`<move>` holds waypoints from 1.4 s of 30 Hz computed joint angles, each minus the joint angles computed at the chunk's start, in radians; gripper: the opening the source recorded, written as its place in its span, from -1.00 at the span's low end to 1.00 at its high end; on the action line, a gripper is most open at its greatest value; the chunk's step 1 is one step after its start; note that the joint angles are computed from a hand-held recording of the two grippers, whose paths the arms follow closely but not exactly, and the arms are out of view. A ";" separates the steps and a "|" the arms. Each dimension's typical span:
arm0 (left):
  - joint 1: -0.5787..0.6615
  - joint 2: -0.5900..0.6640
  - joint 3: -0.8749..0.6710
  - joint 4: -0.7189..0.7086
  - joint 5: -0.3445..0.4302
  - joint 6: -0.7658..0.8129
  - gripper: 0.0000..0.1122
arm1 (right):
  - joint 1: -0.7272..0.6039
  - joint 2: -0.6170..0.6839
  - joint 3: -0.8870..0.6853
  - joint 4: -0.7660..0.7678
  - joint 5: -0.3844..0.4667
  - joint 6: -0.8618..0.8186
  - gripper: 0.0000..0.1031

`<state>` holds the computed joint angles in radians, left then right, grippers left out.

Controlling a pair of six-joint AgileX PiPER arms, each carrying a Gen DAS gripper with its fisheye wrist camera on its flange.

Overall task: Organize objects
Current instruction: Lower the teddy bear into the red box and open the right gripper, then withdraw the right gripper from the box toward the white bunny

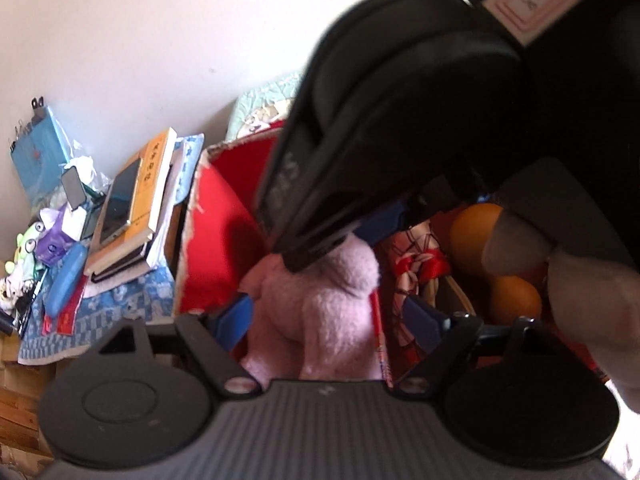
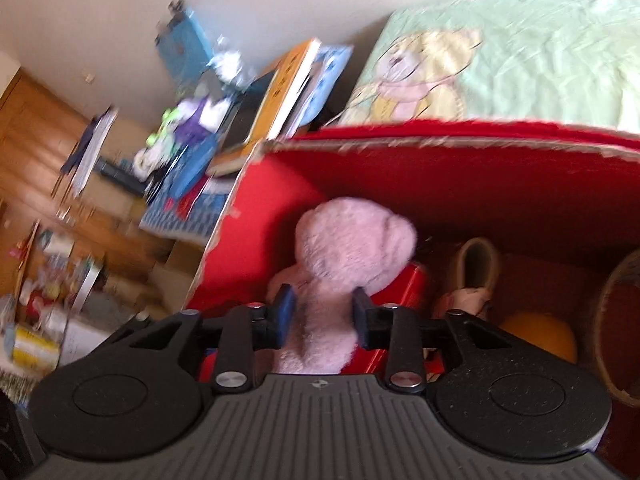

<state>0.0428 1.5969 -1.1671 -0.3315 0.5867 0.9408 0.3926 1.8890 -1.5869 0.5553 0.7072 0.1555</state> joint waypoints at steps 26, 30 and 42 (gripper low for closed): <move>-0.073 -0.123 -0.004 -0.001 0.151 -0.192 0.55 | 0.087 -0.431 0.455 -0.584 -0.286 0.574 -0.10; -0.126 -0.157 0.004 0.009 0.173 -0.254 0.55 | 0.073 -0.548 0.566 -0.657 -0.316 0.632 -0.10; -0.476 -0.245 0.016 0.273 0.162 -0.715 0.54 | -0.201 -0.865 0.787 -0.220 -0.258 0.096 -0.09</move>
